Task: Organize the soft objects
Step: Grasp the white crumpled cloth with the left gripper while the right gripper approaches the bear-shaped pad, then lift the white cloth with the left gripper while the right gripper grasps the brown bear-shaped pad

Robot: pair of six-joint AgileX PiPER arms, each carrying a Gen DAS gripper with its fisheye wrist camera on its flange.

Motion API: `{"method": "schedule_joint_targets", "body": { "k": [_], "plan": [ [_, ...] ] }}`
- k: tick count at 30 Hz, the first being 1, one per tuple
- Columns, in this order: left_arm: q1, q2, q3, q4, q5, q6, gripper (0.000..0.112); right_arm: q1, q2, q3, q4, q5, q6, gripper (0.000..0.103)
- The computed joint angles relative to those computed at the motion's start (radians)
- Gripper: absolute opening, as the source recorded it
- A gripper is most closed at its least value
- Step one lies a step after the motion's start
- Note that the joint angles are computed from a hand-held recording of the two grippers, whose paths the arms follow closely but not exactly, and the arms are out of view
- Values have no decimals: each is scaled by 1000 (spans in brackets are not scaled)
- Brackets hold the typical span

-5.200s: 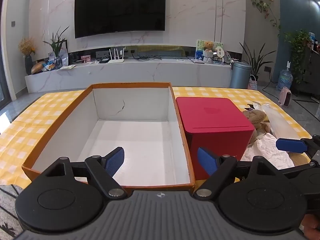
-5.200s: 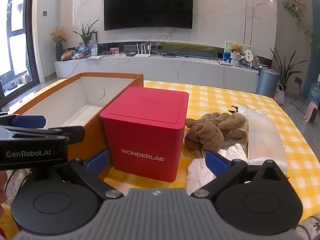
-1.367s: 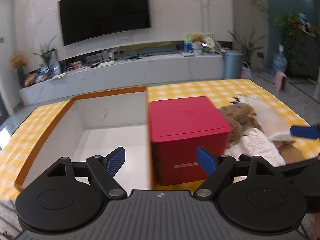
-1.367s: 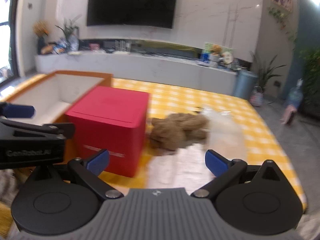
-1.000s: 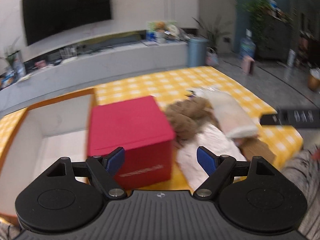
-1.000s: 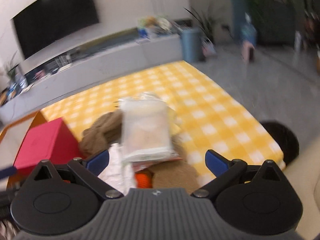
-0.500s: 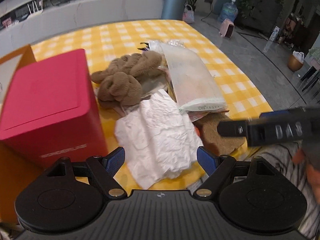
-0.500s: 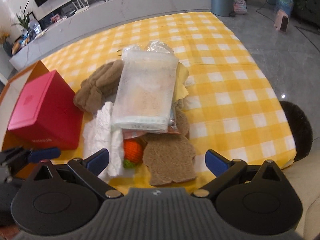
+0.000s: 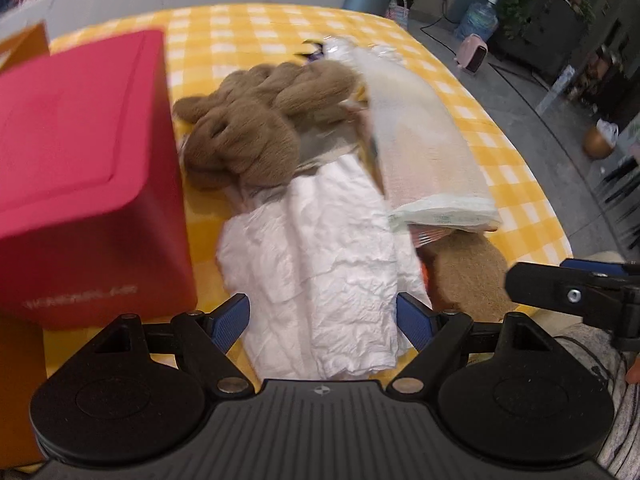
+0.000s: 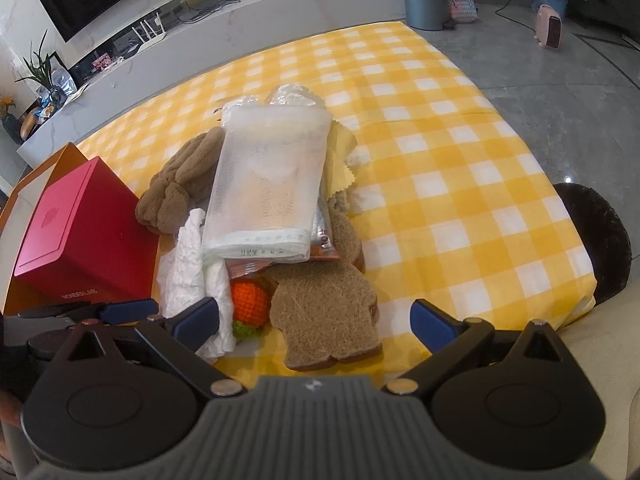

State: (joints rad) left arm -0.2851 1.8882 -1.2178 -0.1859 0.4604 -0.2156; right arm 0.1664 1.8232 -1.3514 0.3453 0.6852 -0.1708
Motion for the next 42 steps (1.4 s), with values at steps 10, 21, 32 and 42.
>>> {"method": "schedule_joint_targets", "body": {
  "k": [10, 21, 32, 42],
  "plan": [
    [125, 7, 43, -455, 6, 393, 91, 5, 15, -6, 14, -3, -21, 100],
    [160, 27, 77, -773, 14, 696, 51, 4, 17, -3, 20, -5, -11, 100],
    [200, -37, 148, -953, 22, 892, 22, 7, 28, -14, -8, -1, 18, 100],
    [126, -167, 183, -406, -42, 475, 22, 120, 110, -154, -354, 119, 254, 99]
  ]
}}
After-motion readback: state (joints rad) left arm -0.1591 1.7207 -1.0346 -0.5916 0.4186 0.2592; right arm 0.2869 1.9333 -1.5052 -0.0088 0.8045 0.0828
